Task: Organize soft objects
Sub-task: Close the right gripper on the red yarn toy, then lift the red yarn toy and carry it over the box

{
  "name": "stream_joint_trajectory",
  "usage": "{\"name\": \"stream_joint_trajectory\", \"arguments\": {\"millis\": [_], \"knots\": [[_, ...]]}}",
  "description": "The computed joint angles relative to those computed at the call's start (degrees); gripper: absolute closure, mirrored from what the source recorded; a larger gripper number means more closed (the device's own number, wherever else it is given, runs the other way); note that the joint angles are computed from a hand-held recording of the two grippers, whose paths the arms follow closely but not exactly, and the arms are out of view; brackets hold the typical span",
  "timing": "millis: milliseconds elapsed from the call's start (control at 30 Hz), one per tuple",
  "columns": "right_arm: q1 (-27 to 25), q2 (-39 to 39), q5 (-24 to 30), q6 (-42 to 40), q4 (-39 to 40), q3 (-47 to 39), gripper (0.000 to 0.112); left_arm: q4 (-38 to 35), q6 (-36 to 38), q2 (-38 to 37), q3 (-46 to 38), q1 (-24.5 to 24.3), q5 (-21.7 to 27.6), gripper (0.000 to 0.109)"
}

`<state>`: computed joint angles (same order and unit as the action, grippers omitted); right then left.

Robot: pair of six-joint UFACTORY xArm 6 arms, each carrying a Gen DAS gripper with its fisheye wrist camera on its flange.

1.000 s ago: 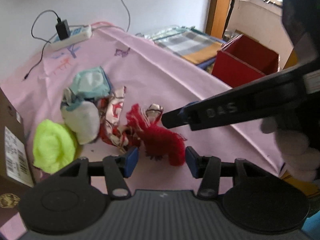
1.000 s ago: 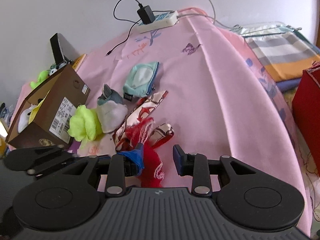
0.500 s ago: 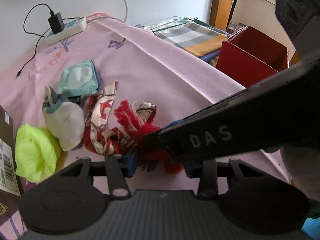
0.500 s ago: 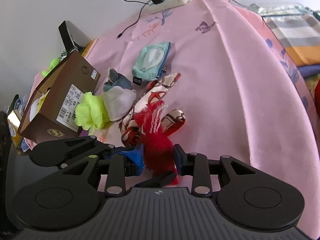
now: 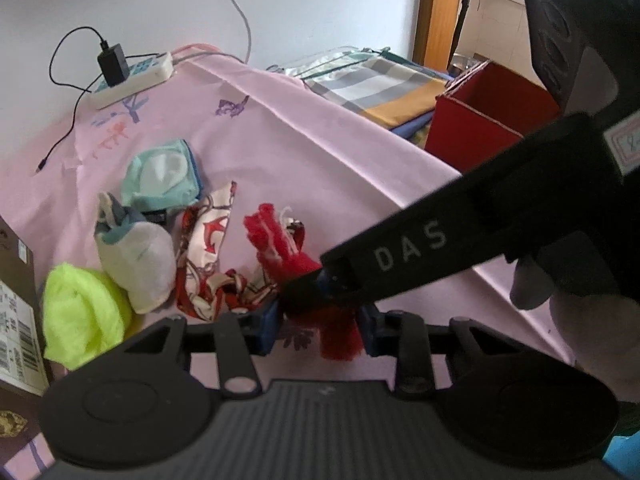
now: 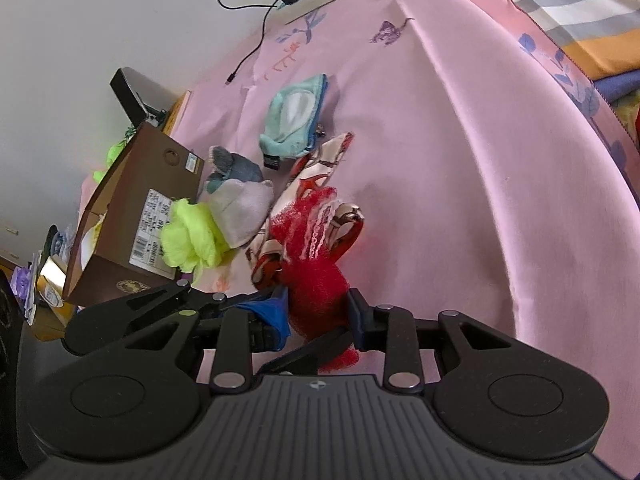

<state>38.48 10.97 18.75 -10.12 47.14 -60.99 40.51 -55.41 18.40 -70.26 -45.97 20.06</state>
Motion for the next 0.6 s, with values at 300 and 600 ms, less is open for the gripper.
{"name": "stream_joint_trajectory", "arguments": {"millis": [300,600], "knots": [[4.21,-1.05,-2.45,5.9,-5.32,-1.09,0.099,8.99,-7.8,-9.88,9.01,1.21,-1.83,0.075],[10.05,4.21,-5.59,15.83,-16.89,-9.07,0.099,18.56,-16.33,-24.21,21.06,4.86,-1.44,0.076]]}}
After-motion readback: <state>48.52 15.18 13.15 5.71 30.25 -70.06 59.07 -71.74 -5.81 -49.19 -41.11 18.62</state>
